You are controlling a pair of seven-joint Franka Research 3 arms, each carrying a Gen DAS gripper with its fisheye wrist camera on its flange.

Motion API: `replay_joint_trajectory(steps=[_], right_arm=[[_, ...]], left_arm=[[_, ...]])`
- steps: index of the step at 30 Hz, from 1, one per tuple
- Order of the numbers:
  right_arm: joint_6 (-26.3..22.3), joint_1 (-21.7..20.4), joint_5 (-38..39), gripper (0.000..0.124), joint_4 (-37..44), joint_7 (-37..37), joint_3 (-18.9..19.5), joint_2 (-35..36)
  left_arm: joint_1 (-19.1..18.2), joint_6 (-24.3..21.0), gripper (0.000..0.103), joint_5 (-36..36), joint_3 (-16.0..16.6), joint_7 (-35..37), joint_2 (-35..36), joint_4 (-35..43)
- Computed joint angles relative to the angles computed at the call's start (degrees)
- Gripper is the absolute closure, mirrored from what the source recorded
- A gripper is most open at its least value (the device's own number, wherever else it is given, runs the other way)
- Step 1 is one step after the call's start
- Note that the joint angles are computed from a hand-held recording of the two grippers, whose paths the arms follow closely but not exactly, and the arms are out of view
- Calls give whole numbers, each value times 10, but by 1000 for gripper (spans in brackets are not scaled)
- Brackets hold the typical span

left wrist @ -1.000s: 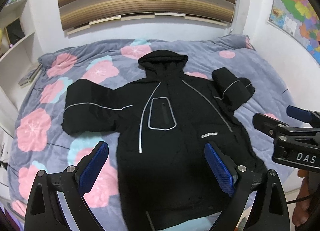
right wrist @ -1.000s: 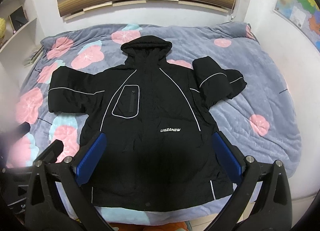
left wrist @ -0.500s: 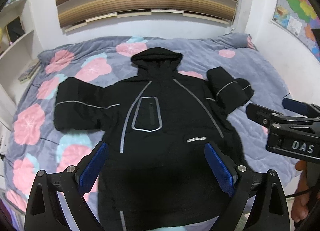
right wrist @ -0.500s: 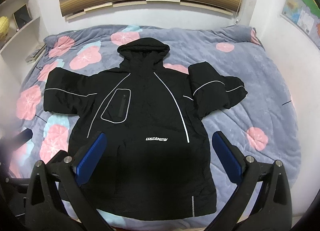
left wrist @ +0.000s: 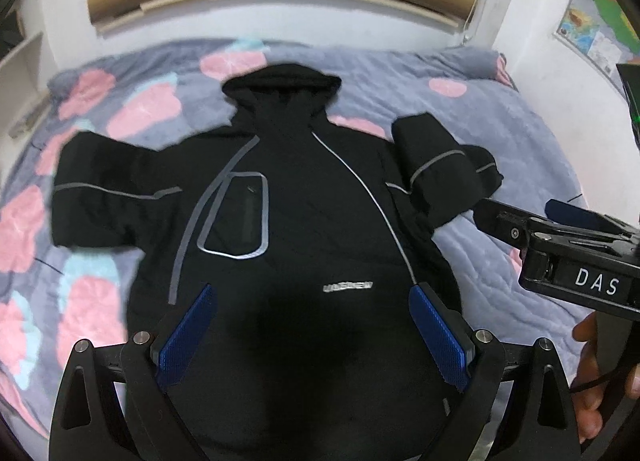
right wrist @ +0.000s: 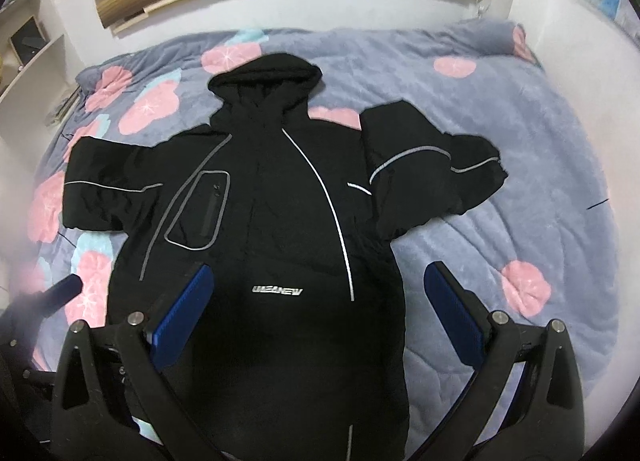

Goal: Fold large clothes
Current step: 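Grasp the cuff of the folded black sleeve with the right tool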

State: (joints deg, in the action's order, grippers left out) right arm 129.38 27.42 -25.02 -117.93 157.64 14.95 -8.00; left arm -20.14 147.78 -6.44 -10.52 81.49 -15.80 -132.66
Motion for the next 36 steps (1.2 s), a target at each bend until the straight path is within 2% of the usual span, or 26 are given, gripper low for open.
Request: replay_joint_trajectory(steps=[5,8,12,17,20,22,24,27,30,34,35,36], right_arm=[[57,-30,10,21,-65,-20,-26,-27],[79,-66,-2,21,-100,-16,-36,-46],[150,-126,-5,21,-162,-15,-62,-65],[209,-208,-48,25,-193,1,-80,-37],[244,-240,-71,34,-193,9,-96,-7],[275,-252,-71,40,-192,7,-112,18],[323,-257,-39,45,-194,-25,-134,46],[341,-254,-3,49,-177,-54,-153,88],[344,-243,21,48,-161,-56,-172,121],[370,-241,134,47,-154,-151,-174,158],[375,-237,147,50,-154,-167,-175,161],[381,-235,166,70,-155,-189,-172,163]], left_arm=[[-1,-11,6,3,-20,-7,94,70],[4,-4,6,32,-37,-21,158,129],[3,5,6,67,-53,-38,249,219],[-11,-5,6,108,-64,-52,363,342],[-22,-9,6,123,-67,-60,432,414],[-30,-29,6,128,-69,-57,479,472],[-45,-48,6,138,-64,-57,530,538],[-57,-74,6,144,-59,-54,579,612],[-62,-87,6,143,-56,-50,605,652],[-66,-100,6,143,-51,-45,622,675],[-66,-106,6,142,-51,-43,629,683],[-68,-113,6,141,-51,-39,637,695]])
